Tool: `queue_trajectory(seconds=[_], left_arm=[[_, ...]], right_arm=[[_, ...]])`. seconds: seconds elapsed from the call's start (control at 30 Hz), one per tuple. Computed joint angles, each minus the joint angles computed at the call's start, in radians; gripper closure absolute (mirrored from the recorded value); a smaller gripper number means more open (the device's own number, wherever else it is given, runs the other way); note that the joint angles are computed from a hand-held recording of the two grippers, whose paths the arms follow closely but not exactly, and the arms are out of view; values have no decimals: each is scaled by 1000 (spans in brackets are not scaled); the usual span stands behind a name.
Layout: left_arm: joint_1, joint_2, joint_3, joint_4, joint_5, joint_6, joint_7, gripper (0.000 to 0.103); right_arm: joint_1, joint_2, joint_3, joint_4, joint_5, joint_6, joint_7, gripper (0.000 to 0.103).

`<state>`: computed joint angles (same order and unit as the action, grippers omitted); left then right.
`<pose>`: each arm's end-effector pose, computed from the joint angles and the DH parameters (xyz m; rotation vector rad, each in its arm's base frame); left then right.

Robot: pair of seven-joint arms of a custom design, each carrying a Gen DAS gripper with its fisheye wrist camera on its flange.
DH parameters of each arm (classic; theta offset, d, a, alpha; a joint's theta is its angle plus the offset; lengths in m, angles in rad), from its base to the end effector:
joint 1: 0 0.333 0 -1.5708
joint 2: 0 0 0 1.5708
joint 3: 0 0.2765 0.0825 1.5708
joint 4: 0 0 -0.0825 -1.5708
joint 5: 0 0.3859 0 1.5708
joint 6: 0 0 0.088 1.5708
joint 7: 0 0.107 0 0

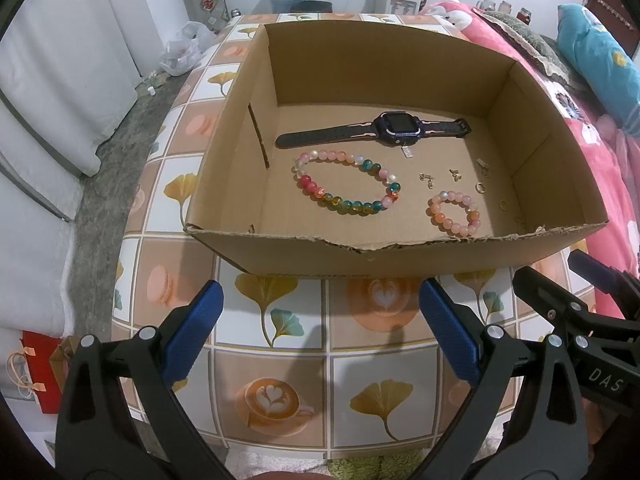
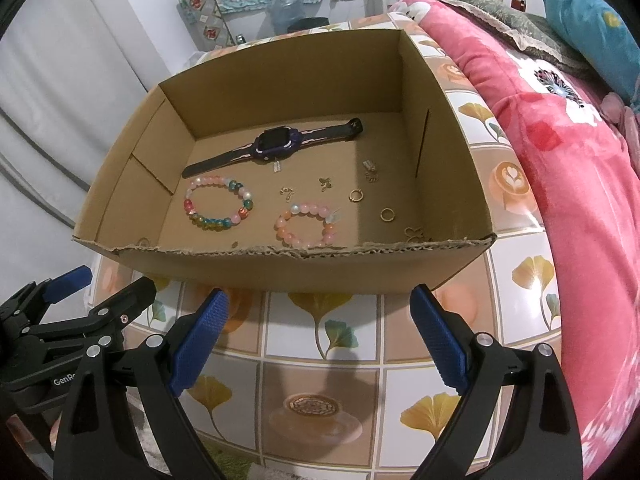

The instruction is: Organize jewelry

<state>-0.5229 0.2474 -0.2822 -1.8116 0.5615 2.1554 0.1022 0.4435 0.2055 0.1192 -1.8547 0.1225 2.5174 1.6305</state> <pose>0.4566 -0.4312 0.3845 -2.2976 1.5449 -0.3468 0.5461 0.3387 0.4219 -2.2411 1.4663 -0.1436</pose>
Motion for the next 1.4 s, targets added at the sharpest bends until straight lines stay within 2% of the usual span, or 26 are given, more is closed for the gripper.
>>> queue_trajectory(seconds=[1.4], left_arm=[[2,10,2,7,-17,11,15,8]], right_arm=[[6,7,-7,12,-39,-10,36,13]])
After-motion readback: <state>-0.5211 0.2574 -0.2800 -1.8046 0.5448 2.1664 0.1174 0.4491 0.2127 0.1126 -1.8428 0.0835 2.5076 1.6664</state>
